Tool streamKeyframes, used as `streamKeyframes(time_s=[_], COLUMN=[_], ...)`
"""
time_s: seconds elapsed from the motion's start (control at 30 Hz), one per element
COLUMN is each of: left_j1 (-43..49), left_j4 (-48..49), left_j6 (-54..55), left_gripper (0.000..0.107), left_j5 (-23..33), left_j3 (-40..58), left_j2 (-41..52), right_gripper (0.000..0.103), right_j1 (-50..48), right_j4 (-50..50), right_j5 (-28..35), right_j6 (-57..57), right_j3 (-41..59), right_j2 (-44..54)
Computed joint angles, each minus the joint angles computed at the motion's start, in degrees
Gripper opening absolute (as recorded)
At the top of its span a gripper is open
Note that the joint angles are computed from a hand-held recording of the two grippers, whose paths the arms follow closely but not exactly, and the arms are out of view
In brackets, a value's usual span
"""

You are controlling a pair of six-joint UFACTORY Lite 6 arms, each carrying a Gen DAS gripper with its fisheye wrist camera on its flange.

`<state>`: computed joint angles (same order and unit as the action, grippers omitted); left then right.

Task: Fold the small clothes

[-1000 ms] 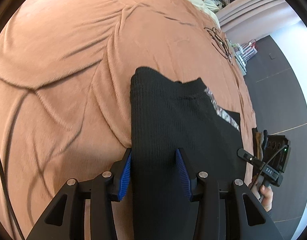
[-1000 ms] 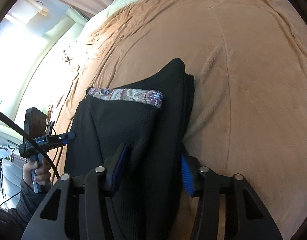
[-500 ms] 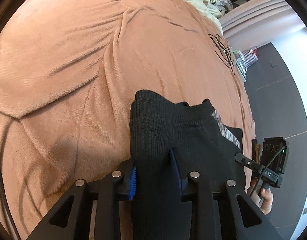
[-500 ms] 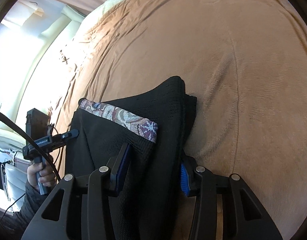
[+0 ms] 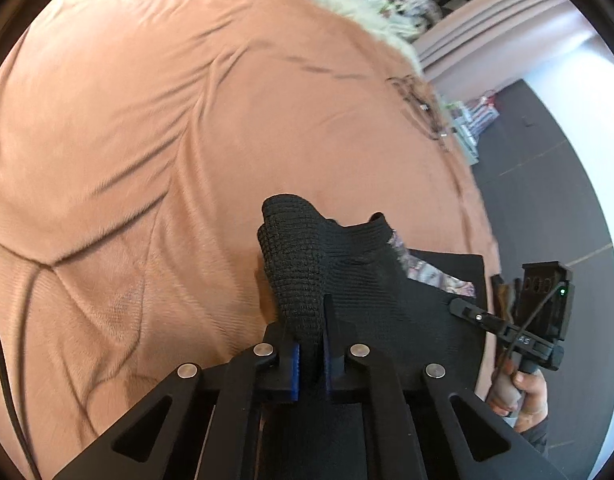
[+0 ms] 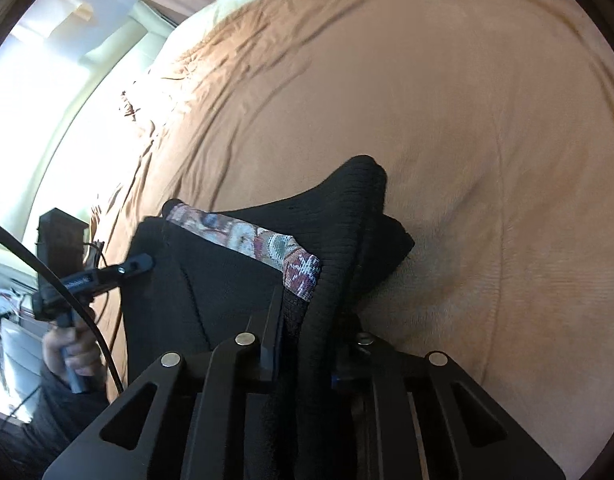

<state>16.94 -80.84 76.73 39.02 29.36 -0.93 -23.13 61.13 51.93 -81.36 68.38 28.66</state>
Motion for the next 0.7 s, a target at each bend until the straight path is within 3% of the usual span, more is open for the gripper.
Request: streamKeyframes(time_s=[0.4, 0.53, 0.7], left_j1=[4.2, 5.0, 6.2], left_j4=[14.6, 17.9, 20.0], left_j6=[-16.6, -23.1, -29.4], left_gripper=[0.007, 0.007, 0.007], left_j5=[11.5, 16.2, 22.6], left_j3=[-7.2, -7.6, -7.9], left_j2=[-28.5, -37.5, -47.6], right_gripper=[0.01, 0.01, 0.01], right_j1=[-7.5, -15.9, -34.9], right_j4=[2.1, -0.5, -6.8], right_j5=[3.8, 10.7, 25.9], right_j6=[-7.2, -8.8, -14.1], right_j3=[-24.4, -30.9, -34.4], right_j2=[-31.2, -42.3, -52.5])
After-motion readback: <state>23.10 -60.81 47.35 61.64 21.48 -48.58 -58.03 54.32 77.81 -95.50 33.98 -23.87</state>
